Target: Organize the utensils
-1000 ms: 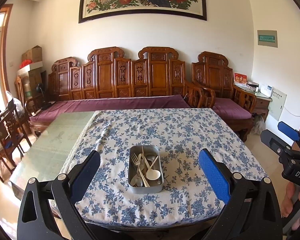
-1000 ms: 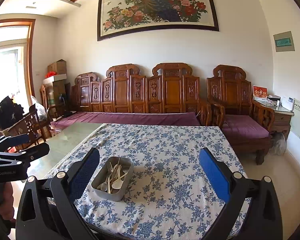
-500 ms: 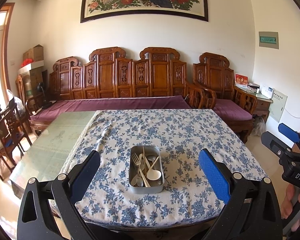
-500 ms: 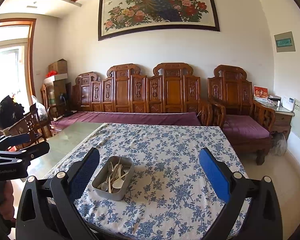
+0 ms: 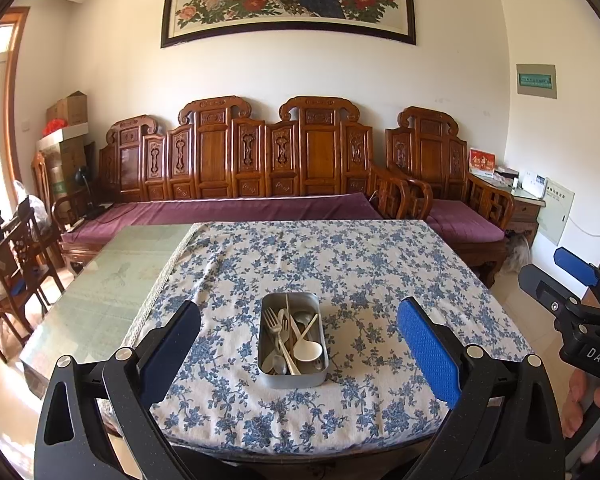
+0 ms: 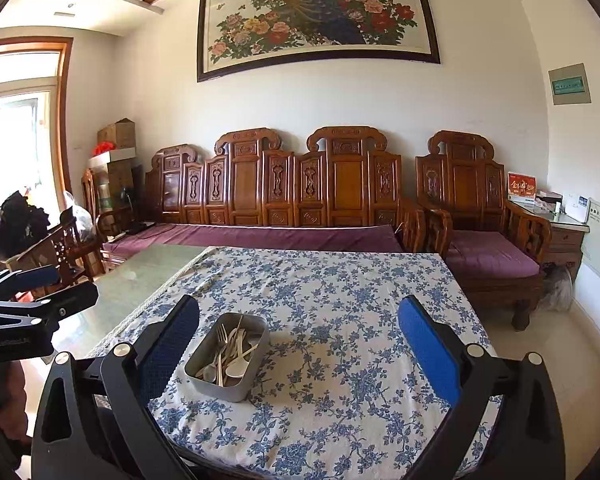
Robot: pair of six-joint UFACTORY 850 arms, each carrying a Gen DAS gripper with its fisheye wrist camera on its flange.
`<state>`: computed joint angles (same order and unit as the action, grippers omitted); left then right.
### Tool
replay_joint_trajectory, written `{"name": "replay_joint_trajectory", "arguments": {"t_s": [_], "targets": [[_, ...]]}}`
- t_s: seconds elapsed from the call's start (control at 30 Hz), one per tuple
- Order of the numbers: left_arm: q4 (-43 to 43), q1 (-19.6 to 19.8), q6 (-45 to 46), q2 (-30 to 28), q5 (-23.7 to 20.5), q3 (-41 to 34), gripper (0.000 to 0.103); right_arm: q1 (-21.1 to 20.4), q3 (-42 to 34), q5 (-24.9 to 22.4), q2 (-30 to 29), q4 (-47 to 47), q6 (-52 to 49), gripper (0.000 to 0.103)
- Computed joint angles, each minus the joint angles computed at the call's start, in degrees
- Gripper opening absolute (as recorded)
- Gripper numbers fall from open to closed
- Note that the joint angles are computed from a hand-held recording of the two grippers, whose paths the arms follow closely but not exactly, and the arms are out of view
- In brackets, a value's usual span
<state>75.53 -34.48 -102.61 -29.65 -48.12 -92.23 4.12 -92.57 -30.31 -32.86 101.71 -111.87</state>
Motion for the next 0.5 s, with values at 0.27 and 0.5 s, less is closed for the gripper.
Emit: {"name": "replay_joint_trajectory", "arguments": {"t_s": [0.27,0.5], "targets": [[0.1,-0.1,0.0,0.1,0.0,0.0,0.095,0.0,0.0,0.0,0.0,0.0,0.0,0.1],[0.3,-0.5,0.0,0.1,-0.4,-0.5,0.095,0.0,0.0,-0.1,0.0,0.0,-0.1,0.1]]}}
